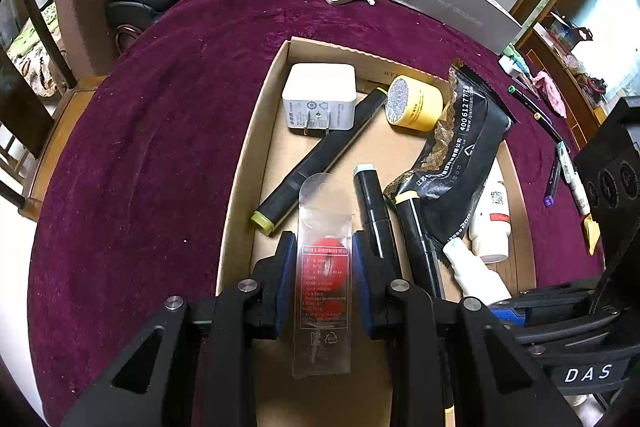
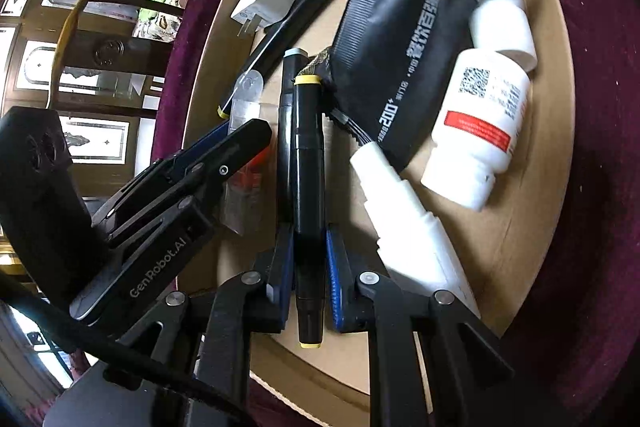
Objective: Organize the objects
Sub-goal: 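Open the left tool to drop the clear pack while the right tool releases the marker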
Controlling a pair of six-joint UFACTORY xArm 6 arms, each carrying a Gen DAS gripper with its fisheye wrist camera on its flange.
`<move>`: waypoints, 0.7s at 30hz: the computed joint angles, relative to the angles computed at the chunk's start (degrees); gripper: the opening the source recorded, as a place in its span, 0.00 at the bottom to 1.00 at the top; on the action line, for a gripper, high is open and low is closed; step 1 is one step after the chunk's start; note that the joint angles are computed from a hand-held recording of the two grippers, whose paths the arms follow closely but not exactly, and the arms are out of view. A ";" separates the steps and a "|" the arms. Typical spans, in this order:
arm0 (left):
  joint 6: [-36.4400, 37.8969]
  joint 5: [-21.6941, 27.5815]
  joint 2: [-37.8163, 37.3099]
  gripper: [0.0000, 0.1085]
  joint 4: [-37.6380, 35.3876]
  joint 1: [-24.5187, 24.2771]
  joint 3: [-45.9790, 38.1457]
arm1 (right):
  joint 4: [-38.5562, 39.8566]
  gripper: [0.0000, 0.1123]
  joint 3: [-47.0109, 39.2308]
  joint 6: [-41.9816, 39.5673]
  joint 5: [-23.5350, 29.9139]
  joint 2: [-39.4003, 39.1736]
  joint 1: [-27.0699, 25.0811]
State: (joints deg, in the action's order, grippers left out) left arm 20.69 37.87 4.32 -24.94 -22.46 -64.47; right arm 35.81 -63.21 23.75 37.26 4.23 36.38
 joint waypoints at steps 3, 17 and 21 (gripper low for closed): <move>-0.36 -0.50 -0.27 0.22 0.10 -0.12 0.43 | 0.57 0.12 1.06 -0.61 0.04 -0.80 -0.36; -2.37 -2.12 -1.11 0.41 1.12 -0.84 1.54 | -2.55 0.27 0.70 2.49 0.92 -1.68 0.17; -1.38 -0.89 -1.45 0.52 -0.51 -0.83 1.50 | -5.40 0.29 1.79 3.99 0.79 -3.83 0.63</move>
